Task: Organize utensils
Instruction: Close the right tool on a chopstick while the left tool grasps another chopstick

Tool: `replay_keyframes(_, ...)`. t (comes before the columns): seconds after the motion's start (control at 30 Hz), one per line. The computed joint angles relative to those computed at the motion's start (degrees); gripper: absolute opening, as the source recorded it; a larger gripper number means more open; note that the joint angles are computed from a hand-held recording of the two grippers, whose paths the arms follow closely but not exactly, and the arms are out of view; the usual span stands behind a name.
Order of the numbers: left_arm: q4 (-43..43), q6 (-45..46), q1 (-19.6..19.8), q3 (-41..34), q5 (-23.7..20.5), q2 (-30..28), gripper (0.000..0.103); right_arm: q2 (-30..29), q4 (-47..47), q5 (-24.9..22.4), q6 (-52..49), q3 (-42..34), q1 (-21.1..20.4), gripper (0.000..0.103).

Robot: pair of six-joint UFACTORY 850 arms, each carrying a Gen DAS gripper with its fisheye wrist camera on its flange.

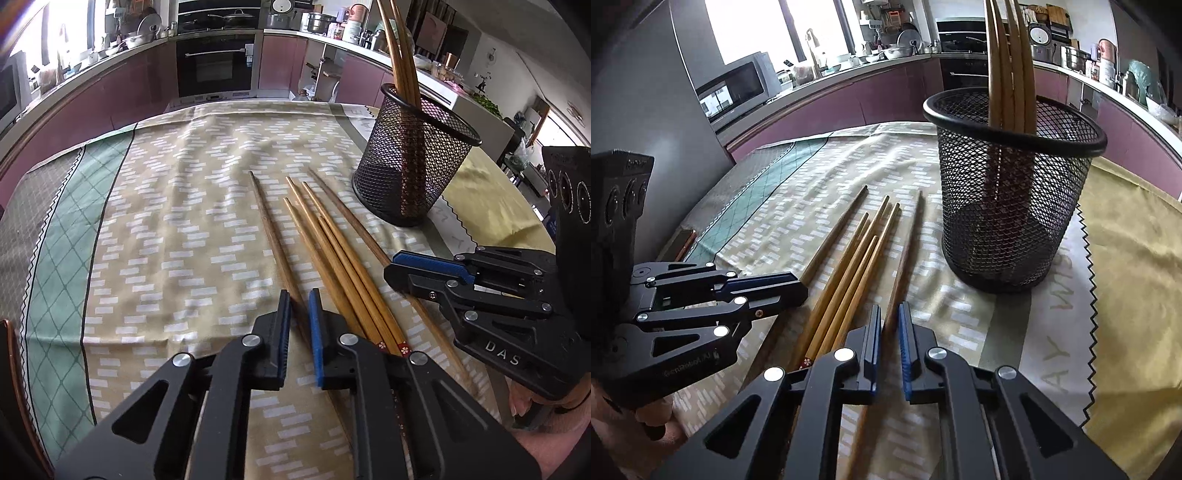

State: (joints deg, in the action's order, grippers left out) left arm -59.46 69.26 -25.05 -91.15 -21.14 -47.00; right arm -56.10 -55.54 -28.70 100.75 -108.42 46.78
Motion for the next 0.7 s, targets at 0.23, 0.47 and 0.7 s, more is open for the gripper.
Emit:
replay_keyframes(0.23,-4.88,4.12,0.98,2.1,-0.89,1.45,0.008,3.75,-9.47,2.72,11.52,6.07,0.15,0.006)
replay_keyframes(0.47,-6.87,8.45,1.26,4.05,-3.07,2.7,0.008,3.98,-9.0,6.25,8.12,6.23,0.23,0.006)
replay_keyframes(0.7,-4.6,7.9,1.11,3.32,-3.5,2.08,0.008,1.9,1.63,5.7,-4.36,2.82,-0.13,0.009)
